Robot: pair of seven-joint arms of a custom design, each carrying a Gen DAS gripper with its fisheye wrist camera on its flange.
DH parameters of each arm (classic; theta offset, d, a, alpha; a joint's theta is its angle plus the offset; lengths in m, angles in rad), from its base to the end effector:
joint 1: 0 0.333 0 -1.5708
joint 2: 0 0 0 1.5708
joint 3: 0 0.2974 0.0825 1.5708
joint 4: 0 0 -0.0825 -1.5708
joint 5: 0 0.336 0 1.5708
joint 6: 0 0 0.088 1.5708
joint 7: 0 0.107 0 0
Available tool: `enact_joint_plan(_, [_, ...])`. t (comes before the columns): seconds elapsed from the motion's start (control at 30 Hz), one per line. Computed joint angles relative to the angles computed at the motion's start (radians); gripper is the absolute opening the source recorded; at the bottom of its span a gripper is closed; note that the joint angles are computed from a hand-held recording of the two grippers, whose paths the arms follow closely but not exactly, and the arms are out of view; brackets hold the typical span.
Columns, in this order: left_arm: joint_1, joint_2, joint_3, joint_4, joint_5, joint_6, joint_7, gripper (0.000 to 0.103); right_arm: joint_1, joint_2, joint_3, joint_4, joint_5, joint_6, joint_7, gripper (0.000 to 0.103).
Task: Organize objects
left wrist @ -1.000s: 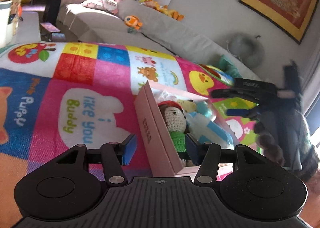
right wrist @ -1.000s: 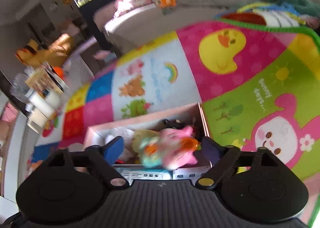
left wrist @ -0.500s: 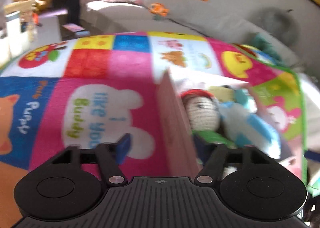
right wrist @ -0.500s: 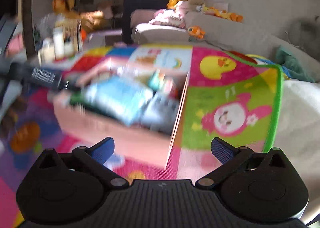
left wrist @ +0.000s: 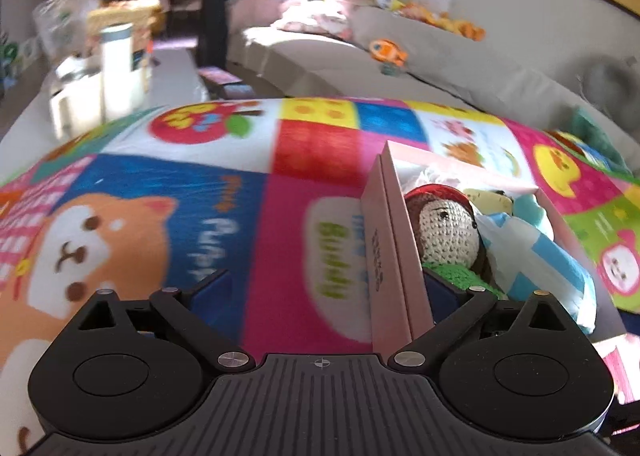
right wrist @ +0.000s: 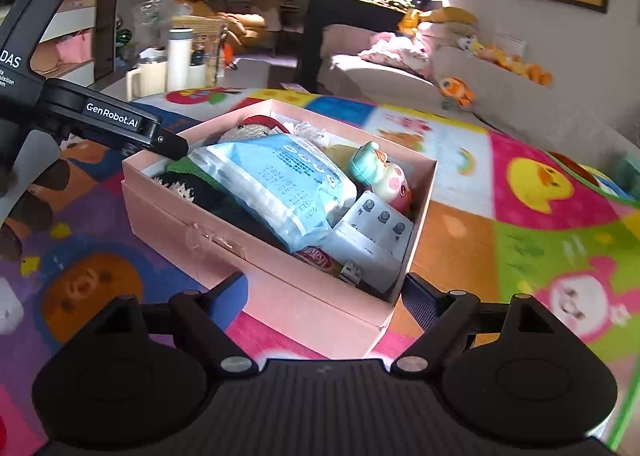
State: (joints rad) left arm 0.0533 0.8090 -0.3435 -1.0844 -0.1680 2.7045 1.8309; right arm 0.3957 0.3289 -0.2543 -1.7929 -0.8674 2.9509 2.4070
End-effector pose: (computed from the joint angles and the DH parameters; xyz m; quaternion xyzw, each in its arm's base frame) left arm 0.7451 -0.1045 0.4573 -0.5645 0.7022 -0.3984 0.1716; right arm 0.6117 0.1567 0.4566 -0.6761 0.5843 -0.3644 0.2620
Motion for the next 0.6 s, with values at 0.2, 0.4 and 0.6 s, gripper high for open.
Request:
enact_joint_plan(0.2, [0.018, 0.050, -0.006, 0.074, -0.011, -0.022, 0.018, 0.101, 0.025, 0.075, 0.016, 0.111, 0.071, -0.056, -0.065, 0.086])
enact_joint_plan(0.4, [0.030, 0.020, -0.008, 0.005, -0.030, -0.009, 0.015, 0.101, 0.060, 0.086, -0.011, 0.125, 0.055, -0.100, -0.062, 0.086])
enact_joint_plan(0.6, [0.058, -0.127, -0.010, -0.248, -0.035, 0.160, -0.010, 0.098, 0.055, 0.006, 0.006, 0.032, 0.046, -0.109, 0.013, 0.097])
